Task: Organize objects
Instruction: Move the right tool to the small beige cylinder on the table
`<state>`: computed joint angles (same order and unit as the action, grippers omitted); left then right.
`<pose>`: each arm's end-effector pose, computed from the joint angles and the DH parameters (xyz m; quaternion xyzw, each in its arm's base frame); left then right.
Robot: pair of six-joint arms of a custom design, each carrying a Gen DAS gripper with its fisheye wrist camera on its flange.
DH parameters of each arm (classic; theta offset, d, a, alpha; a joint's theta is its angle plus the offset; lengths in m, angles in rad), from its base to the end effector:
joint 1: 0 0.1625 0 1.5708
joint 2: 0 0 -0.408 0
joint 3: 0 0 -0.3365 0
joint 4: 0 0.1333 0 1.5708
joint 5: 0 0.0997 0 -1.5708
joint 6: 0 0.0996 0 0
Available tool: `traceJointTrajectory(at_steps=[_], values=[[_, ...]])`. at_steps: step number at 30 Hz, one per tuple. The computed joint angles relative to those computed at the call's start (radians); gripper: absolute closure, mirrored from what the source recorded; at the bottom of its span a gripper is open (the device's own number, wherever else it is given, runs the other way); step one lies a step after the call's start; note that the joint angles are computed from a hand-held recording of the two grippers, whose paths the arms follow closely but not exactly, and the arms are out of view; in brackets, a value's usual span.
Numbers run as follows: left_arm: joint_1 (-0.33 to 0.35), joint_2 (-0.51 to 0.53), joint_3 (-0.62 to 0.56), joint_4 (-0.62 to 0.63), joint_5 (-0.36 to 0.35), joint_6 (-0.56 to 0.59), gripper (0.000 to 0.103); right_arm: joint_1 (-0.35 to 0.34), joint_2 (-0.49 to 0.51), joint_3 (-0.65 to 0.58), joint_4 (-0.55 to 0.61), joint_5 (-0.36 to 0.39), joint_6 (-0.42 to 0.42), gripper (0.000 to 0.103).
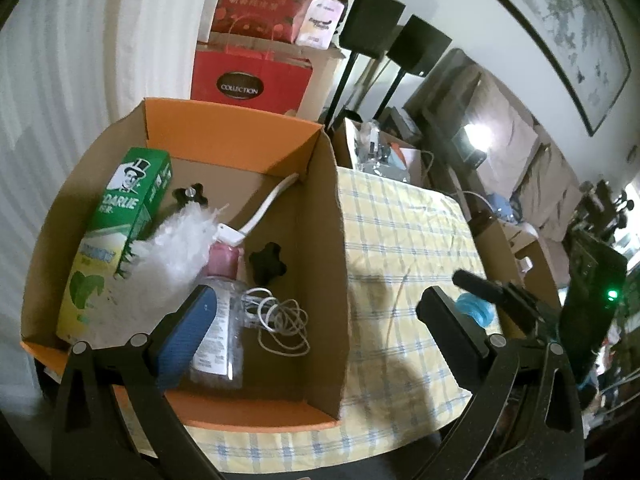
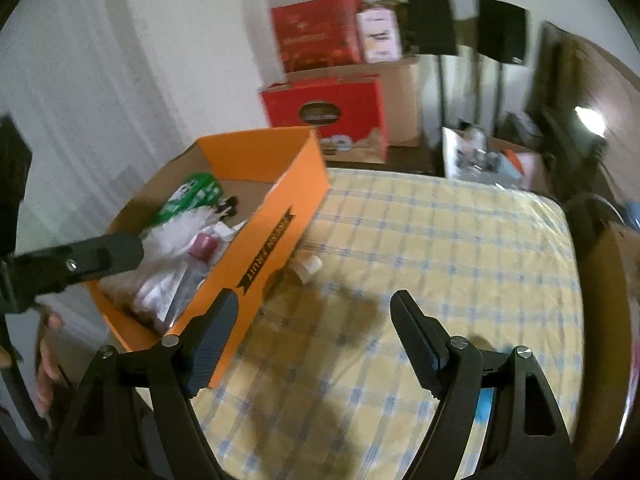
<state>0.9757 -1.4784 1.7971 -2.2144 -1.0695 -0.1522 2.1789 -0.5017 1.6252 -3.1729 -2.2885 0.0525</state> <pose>-0.1188 -0.4987 0.4124 0.1708 0.9415 -0.2352 0.1707 0.4135 -0.4753 0.0346 0.1694 -0.8976 0.3206 0.2508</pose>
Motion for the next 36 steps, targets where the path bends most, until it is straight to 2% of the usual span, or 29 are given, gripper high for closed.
traceJointTrajectory(at_steps=[4,11,23,27,31,36], values=[[0.011,0.014,-0.015,0.004,0.011,0.016,0.001,-0.032,0.026,-0.035,-0.003,0.030,-0.142,0.024],[0.026,0.032,-0.024,-0.014,0.036,0.064,0.001,-0.078,0.071,-0.113,0.084,0.062,-0.269,0.029],[0.058,0.071,-0.063,-0.020,0.012,0.090,0.001,-0.133,0.134,-0.238,0.244,0.148,-0.393,0.050],[0.070,0.084,-0.073,-0.017,0.002,0.087,0.001,-0.133,0.155,-0.279,0.300,0.141,-0.444,0.058],[0.077,0.093,-0.080,-0.016,0.003,0.092,0.001,-0.140,0.164,-0.306,0.340,0.136,-0.471,0.059],[0.082,0.099,-0.085,-0.013,0.002,0.090,0.001,-0.158,0.166,-0.331,0.378,0.179,-0.476,0.059]])
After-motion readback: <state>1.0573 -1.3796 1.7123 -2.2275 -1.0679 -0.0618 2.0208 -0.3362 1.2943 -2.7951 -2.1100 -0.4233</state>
